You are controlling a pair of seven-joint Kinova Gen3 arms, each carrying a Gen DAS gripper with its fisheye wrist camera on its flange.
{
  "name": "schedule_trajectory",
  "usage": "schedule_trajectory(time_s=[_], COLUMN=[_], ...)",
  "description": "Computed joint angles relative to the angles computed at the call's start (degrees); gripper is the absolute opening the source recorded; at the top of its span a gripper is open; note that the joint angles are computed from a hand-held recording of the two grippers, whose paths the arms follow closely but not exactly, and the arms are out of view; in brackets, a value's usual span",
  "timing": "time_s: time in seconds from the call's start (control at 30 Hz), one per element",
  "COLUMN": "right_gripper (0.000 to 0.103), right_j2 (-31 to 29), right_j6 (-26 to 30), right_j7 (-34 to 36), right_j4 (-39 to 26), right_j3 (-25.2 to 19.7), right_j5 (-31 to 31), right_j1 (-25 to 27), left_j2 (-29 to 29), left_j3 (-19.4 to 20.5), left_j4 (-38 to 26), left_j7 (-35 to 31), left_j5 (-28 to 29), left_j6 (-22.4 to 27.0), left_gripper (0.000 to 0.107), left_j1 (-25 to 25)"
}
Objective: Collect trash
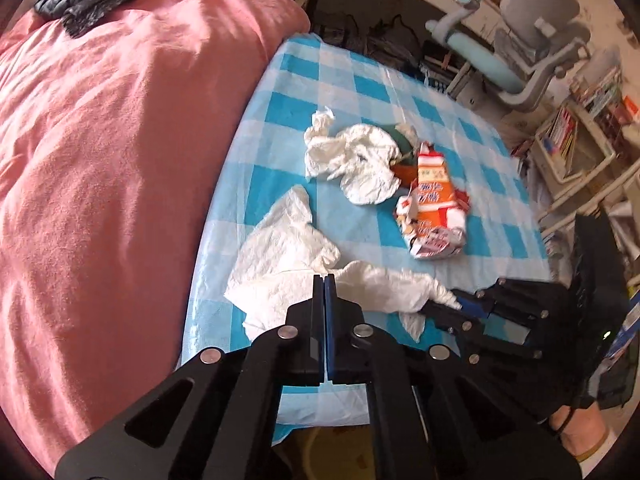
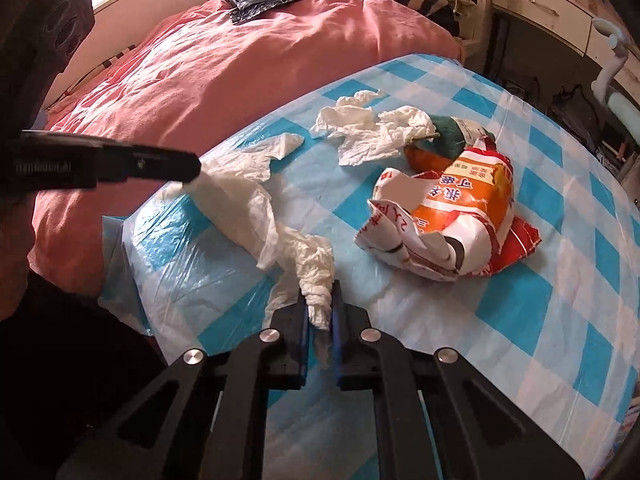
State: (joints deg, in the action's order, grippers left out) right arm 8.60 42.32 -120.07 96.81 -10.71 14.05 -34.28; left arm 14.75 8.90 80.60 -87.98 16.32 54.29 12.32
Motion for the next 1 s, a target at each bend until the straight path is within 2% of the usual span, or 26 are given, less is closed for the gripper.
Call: schedule_trajectory(time_s=[0.07,0.13,0.2,0.33,0.43,0.5,0.53,0.57,0.63,0.73,0.8,0.9,1.0], right_gripper=[0.01,0.01,0.01,0.01,0.01,0.01,0.01,0.01,0.01,0.011,0.011,0.011,0.011], right_j2=[-1.95,-3.85,-5.36,-8.01,-10.29,-11.22,-11.55,-11.84,-12.42,-13.12,-13.3,-13.58,-14.1], right_j6=[-0.4,-0.43,0.68,1.51,1.27,1.06,1.05,1.08,0.69,0.12,0.0,-0.02,-0.3], right_j7=[-0.15,-1.79,-4.32,-7.75,-9.21,-9.26,-9.27,-9.38,-9.06,-8.88,-8.46,-8.09,-8.3], right_j4=[1.51,3.0,4.22,6.65,8.69,9.51,9.84,10.14,10.67,11.29,11.48,11.75,12.15], right_j3=[-0.15,-0.42,-0.9,-1.57,-2.22,-2.71,-2.99,-3.31,-3.66,-4.33,-4.62,-4.81,-4.92], right_j5=[-0.63,0.11,2.06,3.69,3.62,3.2,3.03,3.01,2.33,1.77,1.46,1.08,0.89], right_j1=[0.27,0.23,0.13,1.62,3.19,4.12,4.47,4.75,5.25,5.71,5.91,6.25,6.69], left_j2=[-1.57,-2.68,-2.98,-1.9,-0.54,0.27,0.45,0.39,0.12,0.94,2.54,3.33,4.28], left_j3=[3.2,4.14,3.3,6.46,1.35,-2.52,-4.14,-5.66,-9.21,-14.19,-14.22,-10.47,-9.61], left_j4=[2.42,4.08,4.16,3.29,1.51,0.15,-0.23,-0.34,-0.05,-0.56,-2.21,-2.78,-3.25], left_j7=[-1.22,-3.78,-5.71,-4.13,1.07,2.21,3.21,4.08,5.37,6.91,7.93,7.22,5.76], left_j5=[4.66,8.48,8.67,7.16,0.73,-3.93,-6.26,-8.59,-13.26,-20.23,-23.91,-25.97,-26.91], left_j6=[-2.87,-4.24,-3.79,-2.26,0.07,1.64,1.81,1.49,-0.11,-0.29,2.08,3.48,4.71], left_gripper=[0.001,0.001,0.001,0.001,0.002,0.008,0.021,0.039,0.052,0.062,0.062,0.066,0.067], left_j1=[-4.89,-7.16,-5.97,-7.17,-0.53,4.78,7.44,10.09,15.4,23.04,24.89,23.09,23.12])
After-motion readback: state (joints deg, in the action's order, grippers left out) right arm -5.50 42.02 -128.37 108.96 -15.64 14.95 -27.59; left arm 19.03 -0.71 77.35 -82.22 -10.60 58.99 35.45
